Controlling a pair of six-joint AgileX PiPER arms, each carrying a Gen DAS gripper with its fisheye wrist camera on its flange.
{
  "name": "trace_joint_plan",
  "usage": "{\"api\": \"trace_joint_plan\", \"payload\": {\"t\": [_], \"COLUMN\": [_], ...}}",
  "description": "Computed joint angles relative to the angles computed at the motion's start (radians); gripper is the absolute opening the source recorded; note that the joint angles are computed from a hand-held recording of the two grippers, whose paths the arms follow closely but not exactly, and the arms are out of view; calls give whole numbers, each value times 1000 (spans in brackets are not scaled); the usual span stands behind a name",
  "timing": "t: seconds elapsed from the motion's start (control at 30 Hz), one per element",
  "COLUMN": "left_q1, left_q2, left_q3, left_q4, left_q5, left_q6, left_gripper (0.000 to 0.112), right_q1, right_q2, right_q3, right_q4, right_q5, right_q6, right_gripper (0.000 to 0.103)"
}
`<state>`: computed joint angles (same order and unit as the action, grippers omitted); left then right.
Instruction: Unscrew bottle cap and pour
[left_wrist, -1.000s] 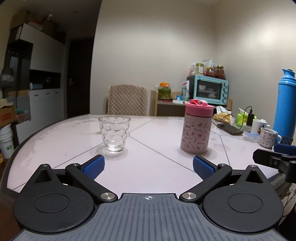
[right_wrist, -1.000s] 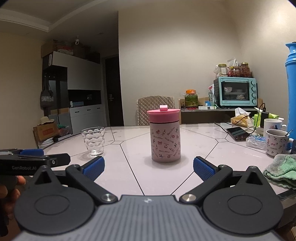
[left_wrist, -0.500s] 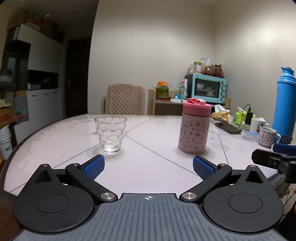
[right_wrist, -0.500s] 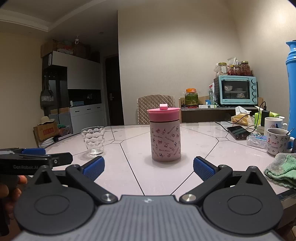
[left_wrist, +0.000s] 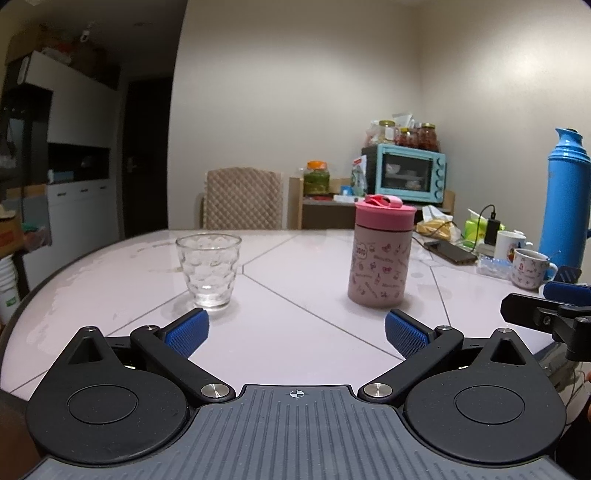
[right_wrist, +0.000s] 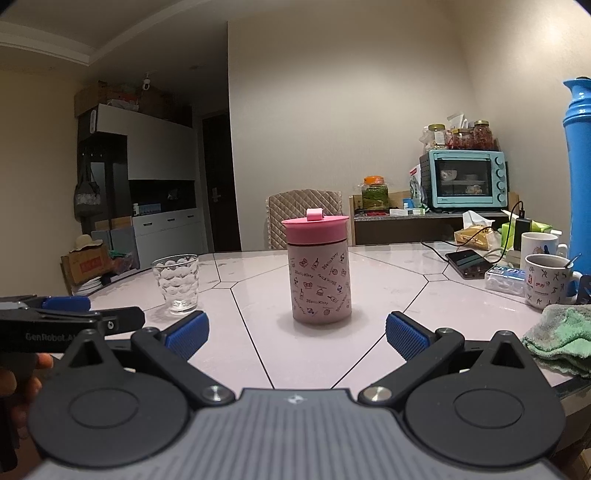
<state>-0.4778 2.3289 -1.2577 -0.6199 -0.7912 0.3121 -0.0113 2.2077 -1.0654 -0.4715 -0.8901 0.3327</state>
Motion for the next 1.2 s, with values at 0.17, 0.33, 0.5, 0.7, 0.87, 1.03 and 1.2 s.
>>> {"api": "trace_joint_plan", "payload": {"t": [0.17, 0.33, 0.5, 0.7, 0.87, 1.03, 1.2], "left_q1": [8, 14, 26, 45, 65, 85, 96], "left_q2": [14, 30, 49, 77, 108, 143, 173], "left_q3": [-40, -79, -143, -219, -292, -374, -441], "left_q4": [7, 12, 7, 28, 74, 112, 113], "left_q5": [32, 64, 118, 177, 232, 293, 336], "left_q6": [16, 29, 64, 82, 69, 58, 77], "left_gripper": [103, 103, 103, 103, 103, 103, 103], "right_q1": [-2, -5, -11, -15, -18, -17, -14], "right_q2": [7, 18, 32, 56, 76, 97, 120], "right_q3": [-22, -47, -87, -154, -211, -268, -323], "right_q4": [5, 5, 1, -18, -31, -37, -54], "right_q5": [16, 39, 72, 114, 146, 172, 200], "right_q6": [5, 14, 35, 66, 93, 117, 143], "right_gripper": [103, 103, 103, 103, 103, 103, 103]}}
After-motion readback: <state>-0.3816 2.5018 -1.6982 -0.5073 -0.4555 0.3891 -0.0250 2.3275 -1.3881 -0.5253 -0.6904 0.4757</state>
